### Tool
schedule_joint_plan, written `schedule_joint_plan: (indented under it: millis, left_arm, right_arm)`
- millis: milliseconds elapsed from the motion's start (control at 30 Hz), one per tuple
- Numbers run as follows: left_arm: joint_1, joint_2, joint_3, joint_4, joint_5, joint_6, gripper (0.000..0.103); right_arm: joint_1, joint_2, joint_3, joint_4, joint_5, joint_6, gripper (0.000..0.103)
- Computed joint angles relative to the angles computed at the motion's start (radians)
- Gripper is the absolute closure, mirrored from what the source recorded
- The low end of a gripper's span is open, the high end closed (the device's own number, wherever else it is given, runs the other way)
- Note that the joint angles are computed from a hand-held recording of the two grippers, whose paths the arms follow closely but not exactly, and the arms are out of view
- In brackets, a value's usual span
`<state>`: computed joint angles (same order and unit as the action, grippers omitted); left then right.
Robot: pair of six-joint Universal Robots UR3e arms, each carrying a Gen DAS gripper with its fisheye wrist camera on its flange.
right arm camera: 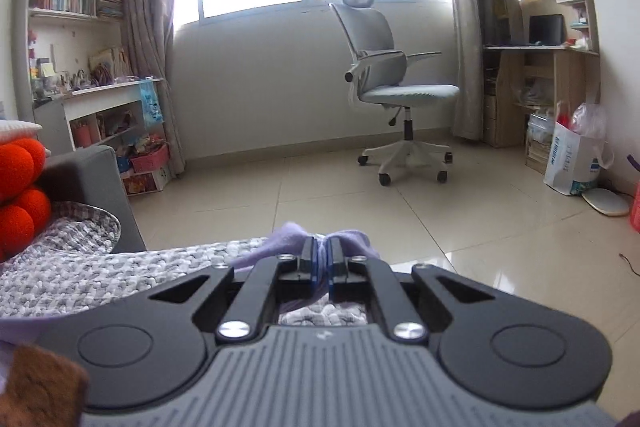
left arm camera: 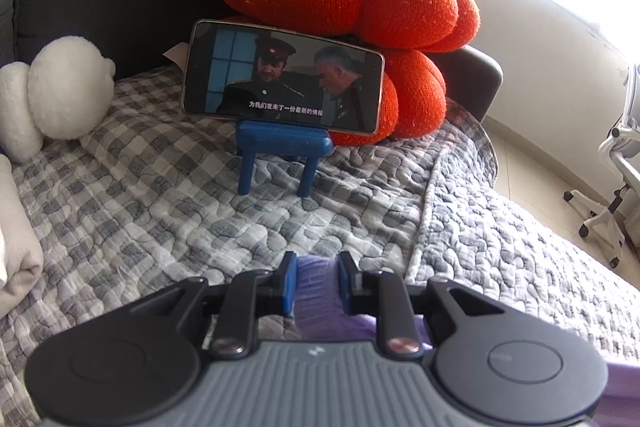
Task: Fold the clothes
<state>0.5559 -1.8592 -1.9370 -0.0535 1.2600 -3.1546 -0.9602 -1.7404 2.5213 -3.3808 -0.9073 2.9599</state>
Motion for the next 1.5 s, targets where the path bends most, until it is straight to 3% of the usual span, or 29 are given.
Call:
schedule_joint_plan:
  millis: [67, 167, 300, 400, 433, 467, 567, 633, 667, 700, 833, 867, 900, 933, 1167, 1267, 1400, 1500]
  left_arm:
    - [-0.005, -0.013, 0.007, -0.001, 0.005, -0.001, 0.081]
    - [-0.005, -0.023, 0.011, -0.002, 0.005, -0.002, 0.081]
    - [-0.002, -0.024, 0.011, 0.005, 0.004, 0.016, 0.081]
    - [-0.003, -0.028, 0.018, -0.007, -0.005, 0.021, 0.081]
    - [-0.007, -0.029, 0.019, -0.006, 0.000, 0.022, 0.081]
    - [-0.011, -0.028, 0.018, -0.005, 0.006, 0.023, 0.081]
    - [-0.015, -0.023, 0.016, -0.006, 0.010, 0.023, 0.081]
    - [-0.009, -0.017, 0.014, -0.010, 0.003, 0.026, 0.081]
    - [-0.007, -0.014, 0.011, -0.011, -0.001, 0.029, 0.081]
    - [-0.006, -0.012, 0.008, -0.010, -0.001, 0.031, 0.081]
    - [-0.006, -0.001, -0.009, -0.001, 0.000, 0.036, 0.081]
    - [-0.006, 0.002, -0.014, 0.003, 0.001, 0.037, 0.081]
    - [-0.006, 0.003, -0.017, 0.009, 0.001, 0.039, 0.081]
    - [-0.005, 0.006, -0.020, 0.011, 0.001, 0.039, 0.081]
    - [0.016, 0.033, -0.039, 0.030, -0.031, 0.009, 0.081]
    - [0.019, 0.026, -0.028, 0.030, -0.040, -0.013, 0.081]
    - [-0.018, -0.023, 0.022, 0.027, 0.000, -0.023, 0.081]
    - [-0.037, -0.063, 0.067, 0.013, 0.021, -0.032, 0.081]
  right_arm:
    - [0.006, 0.012, -0.034, 0.164, -0.062, 0.001, 0.097]
    - [-0.068, 0.029, -0.058, 0.399, -0.042, 0.021, 0.097]
    - [-0.164, 0.007, -0.040, 0.490, 0.013, 0.005, 0.096]
    - [-0.132, 0.036, -0.124, 0.557, 0.015, -0.041, 0.094]
    - [-0.112, 0.052, -0.154, 0.547, 0.005, -0.054, 0.093]
    - [-0.096, 0.053, -0.179, 0.548, -0.003, -0.071, 0.086]
    - [-0.051, 0.070, -0.213, 0.477, -0.050, -0.122, 0.086]
    - [-0.013, 0.147, -0.296, 0.468, -0.068, -0.141, 0.081]
    - [-0.006, 0.186, -0.346, 0.525, -0.045, -0.176, 0.068]
    - [0.000, 0.224, -0.399, 0.585, -0.023, -0.213, 0.061]
    - [0.030, 0.292, -0.498, 0.804, -0.011, -0.347, 0.061]
    - [0.033, 0.281, -0.471, 0.786, -0.008, -0.367, 0.066]
    - [0.040, 0.271, -0.438, 0.740, -0.005, -0.373, 0.090]
    - [0.047, 0.260, -0.409, 0.698, -0.005, -0.373, 0.101]
    - [0.094, 0.204, -0.253, 0.230, -0.081, -0.227, 0.099]
    - [0.157, 0.251, -0.279, 0.075, -0.185, -0.155, 0.099]
    - [0.289, 0.404, -0.427, 0.070, -0.386, -0.097, 0.099]
    - [0.343, 0.520, -0.533, 0.107, -0.478, -0.048, 0.099]
